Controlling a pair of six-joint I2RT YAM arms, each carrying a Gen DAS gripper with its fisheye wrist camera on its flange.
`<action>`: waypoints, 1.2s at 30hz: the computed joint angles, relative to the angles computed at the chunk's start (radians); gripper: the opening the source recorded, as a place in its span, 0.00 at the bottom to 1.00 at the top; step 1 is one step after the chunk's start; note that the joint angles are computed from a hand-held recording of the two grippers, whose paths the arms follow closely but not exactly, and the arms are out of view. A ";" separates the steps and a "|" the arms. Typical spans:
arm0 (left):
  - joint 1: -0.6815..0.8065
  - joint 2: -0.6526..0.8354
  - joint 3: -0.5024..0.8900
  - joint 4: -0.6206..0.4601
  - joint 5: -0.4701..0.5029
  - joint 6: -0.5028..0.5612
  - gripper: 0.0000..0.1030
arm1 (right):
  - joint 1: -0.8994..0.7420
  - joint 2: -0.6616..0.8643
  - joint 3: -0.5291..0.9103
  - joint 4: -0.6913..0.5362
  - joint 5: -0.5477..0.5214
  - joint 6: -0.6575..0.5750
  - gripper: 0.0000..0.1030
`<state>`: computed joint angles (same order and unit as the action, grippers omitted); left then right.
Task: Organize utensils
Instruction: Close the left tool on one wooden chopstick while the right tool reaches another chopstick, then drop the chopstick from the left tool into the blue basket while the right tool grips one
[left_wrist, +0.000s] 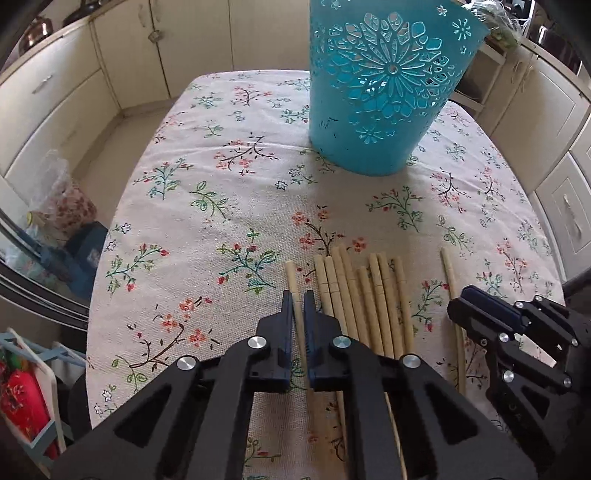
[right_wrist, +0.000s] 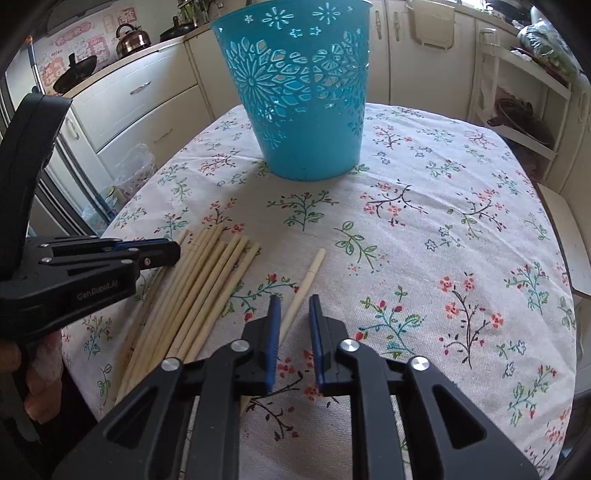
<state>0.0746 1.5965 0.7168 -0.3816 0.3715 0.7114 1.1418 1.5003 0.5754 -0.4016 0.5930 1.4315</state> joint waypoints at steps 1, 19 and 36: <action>0.002 0.010 0.015 -0.016 0.001 0.002 0.05 | -0.012 -0.015 -0.013 0.016 -0.014 -0.026 0.11; 0.185 -0.033 0.320 -0.425 0.417 0.099 0.04 | -0.072 -0.066 -0.057 0.099 -0.092 -0.064 0.13; -0.142 -0.161 0.374 0.545 0.435 -0.988 0.04 | -0.018 -0.163 -0.274 0.408 0.002 0.039 0.13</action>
